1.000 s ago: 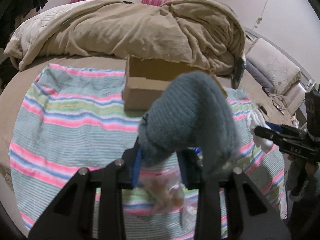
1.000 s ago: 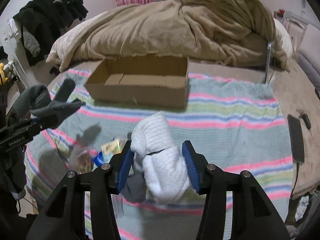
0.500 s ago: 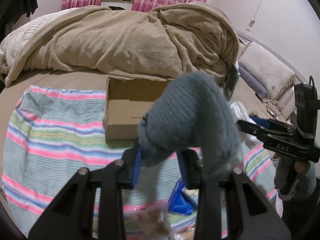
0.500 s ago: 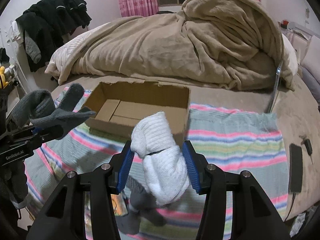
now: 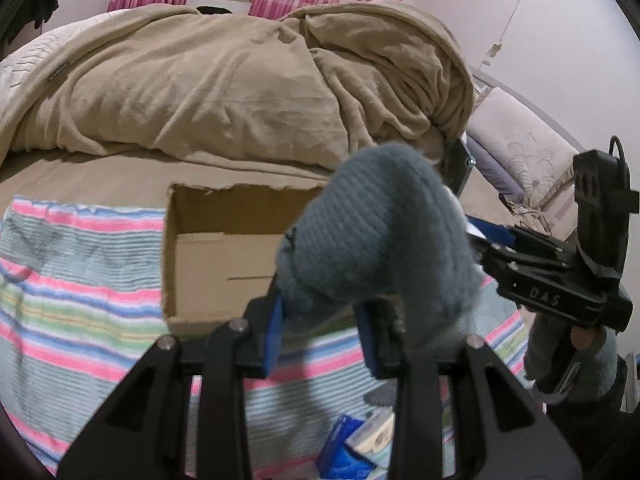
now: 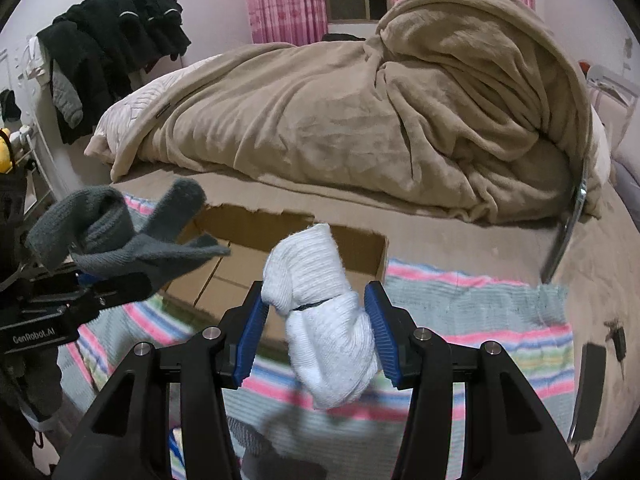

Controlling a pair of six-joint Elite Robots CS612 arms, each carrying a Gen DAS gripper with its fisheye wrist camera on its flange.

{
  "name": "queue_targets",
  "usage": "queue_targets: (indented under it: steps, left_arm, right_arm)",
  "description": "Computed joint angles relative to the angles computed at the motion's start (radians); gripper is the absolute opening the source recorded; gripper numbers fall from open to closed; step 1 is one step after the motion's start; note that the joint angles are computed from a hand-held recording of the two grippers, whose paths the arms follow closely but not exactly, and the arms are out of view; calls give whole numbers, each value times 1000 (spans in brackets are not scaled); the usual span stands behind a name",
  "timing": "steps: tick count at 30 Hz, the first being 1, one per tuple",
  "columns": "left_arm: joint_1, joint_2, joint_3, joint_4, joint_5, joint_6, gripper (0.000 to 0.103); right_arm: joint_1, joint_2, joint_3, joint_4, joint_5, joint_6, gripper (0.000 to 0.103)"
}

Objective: Organize objects
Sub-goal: 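Carry the grey glove and white sock with both tools into the cardboard box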

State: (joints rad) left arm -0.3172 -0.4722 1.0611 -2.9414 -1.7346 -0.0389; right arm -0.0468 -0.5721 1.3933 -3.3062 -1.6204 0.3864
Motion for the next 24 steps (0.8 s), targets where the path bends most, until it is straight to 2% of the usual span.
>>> queue_targets:
  steps: [12,15,24]
  left_arm:
    - [-1,87,-153,117,-34,-20,33]
    - [-5,106,-181,130,-13,-11,33]
    - [-7,152,-254,227,18,-5,36]
  right_arm:
    - [-15,48,-89,45,31,-7,53]
    - [-4,64,-116,70,-48,69,53]
    - [-13,87,-140,93,-36,110,53]
